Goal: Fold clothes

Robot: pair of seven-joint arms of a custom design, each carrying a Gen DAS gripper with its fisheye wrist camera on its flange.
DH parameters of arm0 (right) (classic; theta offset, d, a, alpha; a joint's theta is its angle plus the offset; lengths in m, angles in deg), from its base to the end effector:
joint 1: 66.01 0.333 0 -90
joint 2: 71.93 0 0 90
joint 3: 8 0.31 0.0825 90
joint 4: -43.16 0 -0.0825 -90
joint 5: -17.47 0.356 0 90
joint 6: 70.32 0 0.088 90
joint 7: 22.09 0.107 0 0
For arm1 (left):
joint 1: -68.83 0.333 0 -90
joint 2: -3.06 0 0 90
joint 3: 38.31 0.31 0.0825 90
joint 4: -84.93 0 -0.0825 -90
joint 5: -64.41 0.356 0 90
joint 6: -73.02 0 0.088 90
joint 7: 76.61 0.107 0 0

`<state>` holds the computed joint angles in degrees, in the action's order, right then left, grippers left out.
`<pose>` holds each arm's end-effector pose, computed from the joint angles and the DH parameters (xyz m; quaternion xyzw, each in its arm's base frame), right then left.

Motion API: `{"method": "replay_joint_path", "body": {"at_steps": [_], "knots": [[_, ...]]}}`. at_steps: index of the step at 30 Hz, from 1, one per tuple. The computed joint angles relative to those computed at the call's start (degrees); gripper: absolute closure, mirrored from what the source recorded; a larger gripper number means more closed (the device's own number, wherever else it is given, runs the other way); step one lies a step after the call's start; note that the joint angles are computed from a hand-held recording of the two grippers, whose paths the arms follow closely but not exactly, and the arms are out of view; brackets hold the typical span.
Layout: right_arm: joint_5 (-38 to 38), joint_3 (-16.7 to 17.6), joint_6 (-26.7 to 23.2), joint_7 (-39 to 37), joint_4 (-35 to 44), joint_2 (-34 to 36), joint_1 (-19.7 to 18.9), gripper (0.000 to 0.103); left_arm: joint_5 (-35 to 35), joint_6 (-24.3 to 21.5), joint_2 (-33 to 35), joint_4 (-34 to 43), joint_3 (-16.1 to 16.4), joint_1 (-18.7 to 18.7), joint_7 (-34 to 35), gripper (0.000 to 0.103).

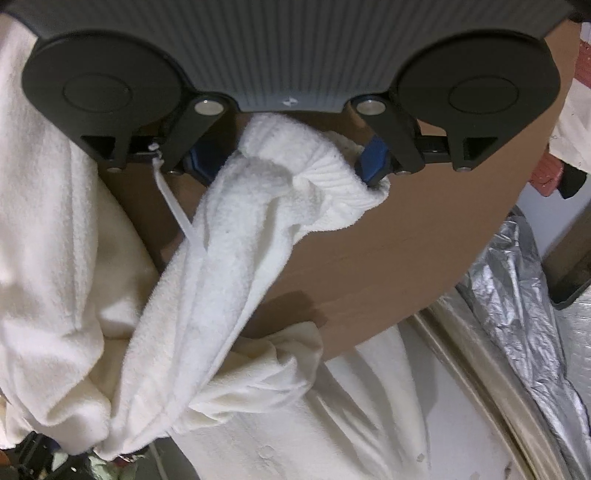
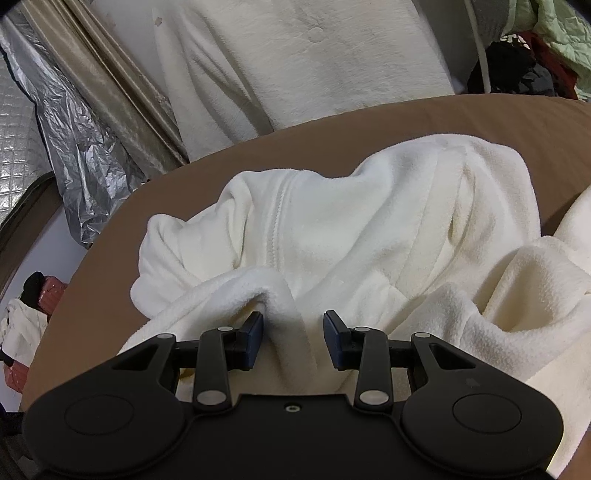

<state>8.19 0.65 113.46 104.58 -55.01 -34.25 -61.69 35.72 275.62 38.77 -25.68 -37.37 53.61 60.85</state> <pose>0.6831 0.1512 0.3280 -0.5339 0.7391 -0.1347 0.3879 0.6339 -0.1024 0.2921 -0.4444 0.7696 -0.2360 0.3932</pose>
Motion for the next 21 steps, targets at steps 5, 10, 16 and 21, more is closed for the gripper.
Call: {"method": "replay_joint_path", "body": {"at_steps": [5,10,16,21], "knots": [[-0.1,-1.1,0.0,0.1,-0.2,-0.2,1.0,0.062,-0.3,3.8,-1.4,-1.3,-2.2,1.9,-2.6,0.031],[-0.2,-1.0,-0.1,-0.1,-0.2,-0.3,0.9,0.062,-0.3,4.2,-2.0,-1.3,-2.9,2.7,-2.0,0.032],[-0.3,0.1,-0.4,-0.9,0.3,0.2,-0.1,0.062,4.7,-5.9,-1.5,0.2,-3.3,4.4,-3.9,0.085],[-1.2,10.3,0.2,-6.4,0.2,1.5,-8.2,0.062,0.2,-13.0,-1.2,3.1,14.7,-11.4,-8.1,0.089]]}}
